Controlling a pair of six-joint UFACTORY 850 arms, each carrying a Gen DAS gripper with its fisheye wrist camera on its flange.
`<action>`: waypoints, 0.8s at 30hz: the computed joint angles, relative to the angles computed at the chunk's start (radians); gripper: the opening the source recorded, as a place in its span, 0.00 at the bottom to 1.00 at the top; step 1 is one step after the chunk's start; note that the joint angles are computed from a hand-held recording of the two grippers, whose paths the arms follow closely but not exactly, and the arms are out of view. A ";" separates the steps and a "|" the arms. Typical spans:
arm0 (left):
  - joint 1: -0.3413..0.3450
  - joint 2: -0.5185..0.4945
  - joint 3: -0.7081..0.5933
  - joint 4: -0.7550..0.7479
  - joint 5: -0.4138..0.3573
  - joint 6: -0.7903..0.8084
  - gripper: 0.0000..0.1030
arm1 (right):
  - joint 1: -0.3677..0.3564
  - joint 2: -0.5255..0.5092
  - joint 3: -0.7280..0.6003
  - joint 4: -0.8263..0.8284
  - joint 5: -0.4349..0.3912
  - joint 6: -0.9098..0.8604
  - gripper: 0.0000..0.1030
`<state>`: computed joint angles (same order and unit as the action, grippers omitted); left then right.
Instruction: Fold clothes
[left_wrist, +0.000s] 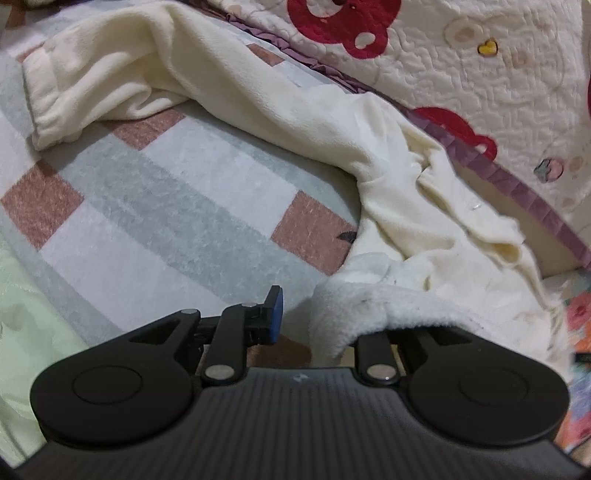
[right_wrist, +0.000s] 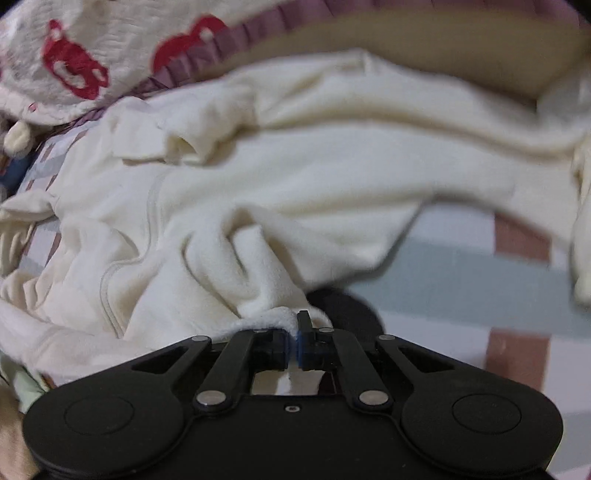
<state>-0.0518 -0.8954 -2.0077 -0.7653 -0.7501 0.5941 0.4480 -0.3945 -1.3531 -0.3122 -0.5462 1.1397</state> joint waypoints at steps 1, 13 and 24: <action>-0.009 -0.002 -0.001 0.053 0.008 -0.019 0.19 | 0.010 0.003 -0.015 -0.043 -0.026 0.001 0.05; 0.072 0.296 0.297 -0.436 -0.001 0.604 0.04 | 0.179 0.208 -0.085 -0.340 -0.342 0.000 0.04; 0.132 0.485 0.528 -0.371 -0.034 0.636 0.04 | 0.286 0.372 0.117 -0.370 -0.326 0.169 0.04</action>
<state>0.0804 -0.4103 -1.4795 -1.1361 -0.7843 1.2306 0.7335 -0.0226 -1.2364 -0.6821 -0.8721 1.3086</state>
